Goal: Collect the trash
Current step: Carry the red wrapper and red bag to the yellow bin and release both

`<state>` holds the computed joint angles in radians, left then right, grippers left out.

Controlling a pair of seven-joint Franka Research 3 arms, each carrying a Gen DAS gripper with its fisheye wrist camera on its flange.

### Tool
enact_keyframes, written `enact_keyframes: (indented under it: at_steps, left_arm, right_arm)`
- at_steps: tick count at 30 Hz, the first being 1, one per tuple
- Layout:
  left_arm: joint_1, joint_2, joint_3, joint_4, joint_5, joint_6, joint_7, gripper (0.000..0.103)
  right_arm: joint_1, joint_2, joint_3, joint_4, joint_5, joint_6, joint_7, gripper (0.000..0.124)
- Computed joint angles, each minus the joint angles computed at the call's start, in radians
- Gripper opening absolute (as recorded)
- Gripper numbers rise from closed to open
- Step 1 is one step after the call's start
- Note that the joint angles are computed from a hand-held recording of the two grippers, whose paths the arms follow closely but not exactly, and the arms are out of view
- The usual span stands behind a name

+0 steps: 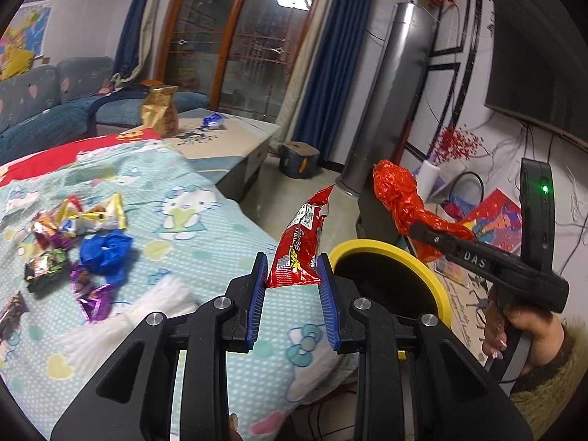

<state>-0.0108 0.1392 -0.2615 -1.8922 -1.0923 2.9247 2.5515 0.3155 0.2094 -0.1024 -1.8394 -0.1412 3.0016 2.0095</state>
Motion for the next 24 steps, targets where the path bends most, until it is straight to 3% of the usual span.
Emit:
enact_keyframes:
  at_steps: [9,24]
  left_arm:
    - [-0.021,0.041,-0.037,0.027,0.087,0.004,-0.018,0.026]
    - [-0.012,0.120,-0.112,0.075,0.283,0.000,-0.126,0.026]
  right_arm:
    - [-0.009,-0.019,-0.044,-0.049,-0.050,0.000,0.107,0.012]
    - [-0.085,-0.043,-0.023,-0.122,-0.031,-0.010,0.146,0.012]
